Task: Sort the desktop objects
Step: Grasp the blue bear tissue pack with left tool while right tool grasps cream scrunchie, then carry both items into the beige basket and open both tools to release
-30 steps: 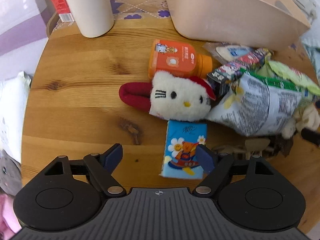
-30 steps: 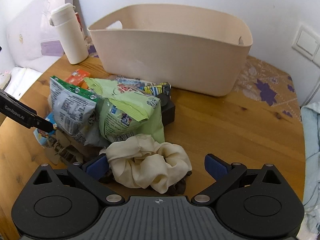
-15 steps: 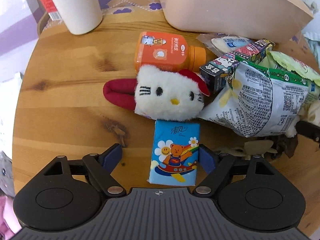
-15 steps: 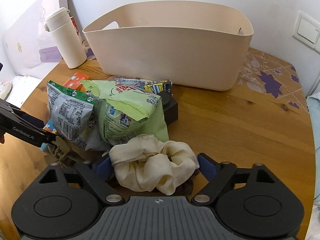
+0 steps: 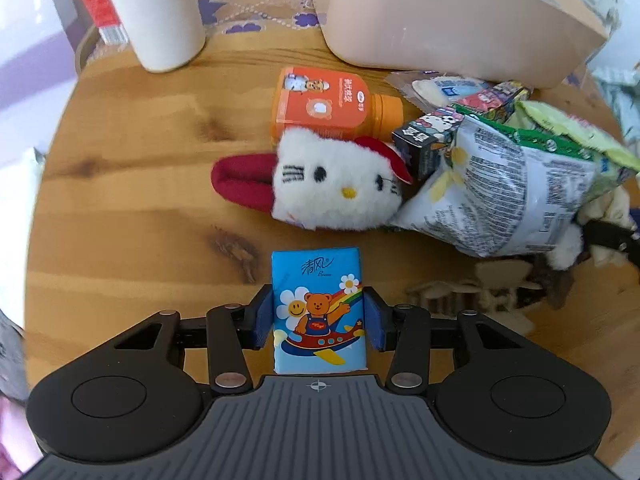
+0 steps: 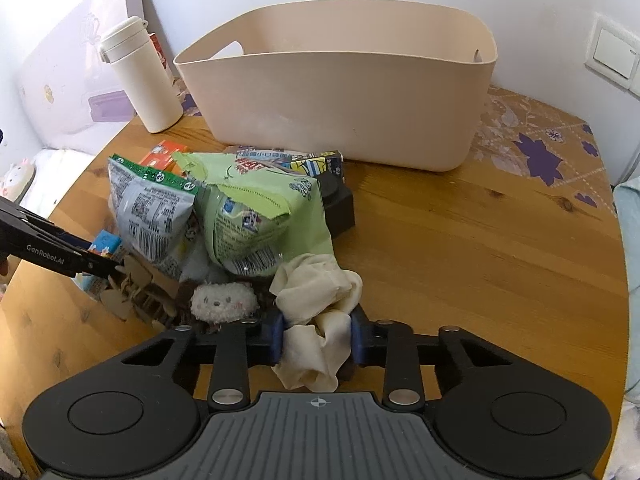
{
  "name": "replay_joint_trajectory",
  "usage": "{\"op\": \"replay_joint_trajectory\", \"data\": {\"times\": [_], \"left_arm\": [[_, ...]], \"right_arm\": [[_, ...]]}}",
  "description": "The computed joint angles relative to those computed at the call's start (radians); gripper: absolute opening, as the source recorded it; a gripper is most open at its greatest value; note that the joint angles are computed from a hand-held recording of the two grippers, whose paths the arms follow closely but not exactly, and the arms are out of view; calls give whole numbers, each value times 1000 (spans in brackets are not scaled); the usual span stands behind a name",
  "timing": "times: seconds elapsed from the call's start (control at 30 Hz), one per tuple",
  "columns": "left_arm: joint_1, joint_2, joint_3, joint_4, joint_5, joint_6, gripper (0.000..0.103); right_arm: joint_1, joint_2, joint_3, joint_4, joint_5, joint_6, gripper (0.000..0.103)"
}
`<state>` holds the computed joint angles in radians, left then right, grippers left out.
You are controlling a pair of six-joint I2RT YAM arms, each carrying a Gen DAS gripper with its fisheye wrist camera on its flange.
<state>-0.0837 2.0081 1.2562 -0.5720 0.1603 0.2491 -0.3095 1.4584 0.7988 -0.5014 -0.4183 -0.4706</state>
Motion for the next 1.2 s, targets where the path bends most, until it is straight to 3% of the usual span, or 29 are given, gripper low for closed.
{"op": "replay_joint_trajectory", "data": {"times": [0.3, 0.4, 0.67, 1.2], "left_arm": [[-3, -83, -70, 15, -3, 15, 47], [-15, -102, -67, 2, -44, 21, 47], [-9, -154, -45, 4, -33, 72, 47], [-40, -107, 234, -43, -10, 38, 47]], "right_arm": [[-55, -85, -3, -71, -50, -62, 24], [-70, -106, 13, -99, -69, -80, 24], [-111, -124, 87, -133, -103, -119, 24], [-66, 3, 350, -125, -81, -131, 25]]}}
